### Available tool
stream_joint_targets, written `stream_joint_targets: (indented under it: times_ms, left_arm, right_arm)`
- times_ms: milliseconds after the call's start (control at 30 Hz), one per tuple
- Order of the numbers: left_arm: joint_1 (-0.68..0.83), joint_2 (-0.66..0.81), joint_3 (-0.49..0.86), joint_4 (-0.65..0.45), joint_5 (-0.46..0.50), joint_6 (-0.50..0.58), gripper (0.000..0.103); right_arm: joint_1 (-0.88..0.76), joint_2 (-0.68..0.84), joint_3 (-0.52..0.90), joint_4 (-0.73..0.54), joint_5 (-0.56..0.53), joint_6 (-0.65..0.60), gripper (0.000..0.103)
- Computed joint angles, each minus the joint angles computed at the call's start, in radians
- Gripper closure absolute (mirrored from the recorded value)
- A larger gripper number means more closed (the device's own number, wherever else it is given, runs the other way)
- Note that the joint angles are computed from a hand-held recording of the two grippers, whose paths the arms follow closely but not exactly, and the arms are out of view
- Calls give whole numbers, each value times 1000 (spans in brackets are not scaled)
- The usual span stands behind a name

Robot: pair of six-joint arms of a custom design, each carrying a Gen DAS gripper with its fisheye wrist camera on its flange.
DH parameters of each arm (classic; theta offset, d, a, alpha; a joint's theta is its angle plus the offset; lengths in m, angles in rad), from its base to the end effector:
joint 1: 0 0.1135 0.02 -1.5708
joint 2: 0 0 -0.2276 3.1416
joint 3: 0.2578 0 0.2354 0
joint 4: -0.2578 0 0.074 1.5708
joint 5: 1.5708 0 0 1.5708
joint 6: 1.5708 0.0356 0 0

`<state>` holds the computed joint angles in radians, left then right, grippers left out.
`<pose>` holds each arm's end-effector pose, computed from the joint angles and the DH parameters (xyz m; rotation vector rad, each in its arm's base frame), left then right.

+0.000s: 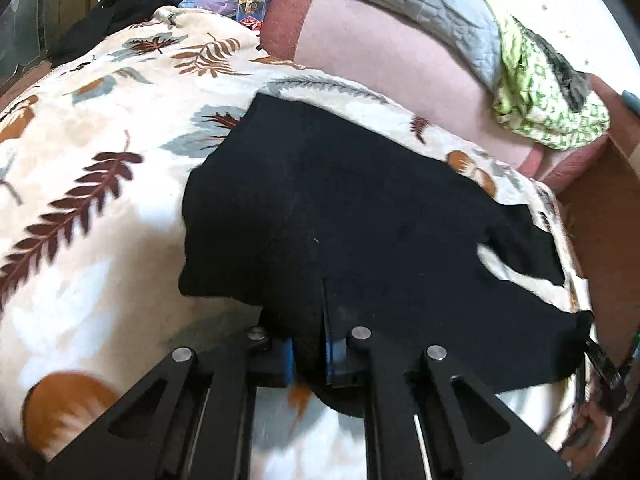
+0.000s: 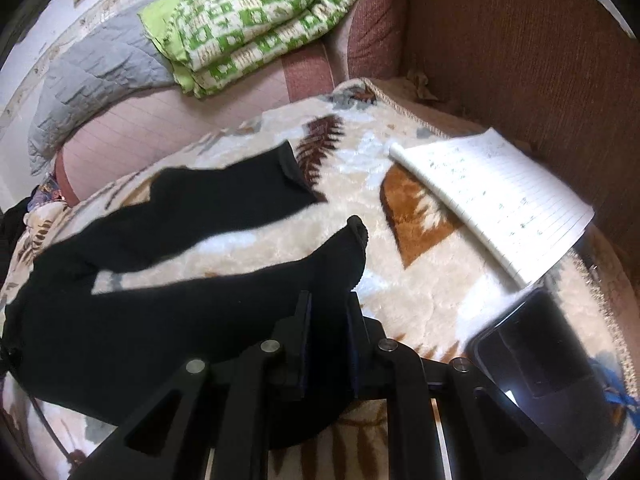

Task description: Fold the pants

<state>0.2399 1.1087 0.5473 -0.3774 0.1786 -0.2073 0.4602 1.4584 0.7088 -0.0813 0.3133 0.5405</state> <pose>0.2031 0.0432 0.1589 -0.4829 2.4535 -0.2105 0.2510 0.1122 0.1488 0.2380 2.3405 0.1114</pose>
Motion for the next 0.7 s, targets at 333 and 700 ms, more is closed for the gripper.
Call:
stream_joint_targets:
  times_ms: [333, 700]
  left_arm:
    - [74, -65, -70, -142, -5, 71, 89]
    - [183, -305, -58, -357, -77, 136, 67]
  right_arm:
    - [46, 75, 9, -72, 9, -19, 83]
    - [86, -126, -10, -129, 8, -29, 59]
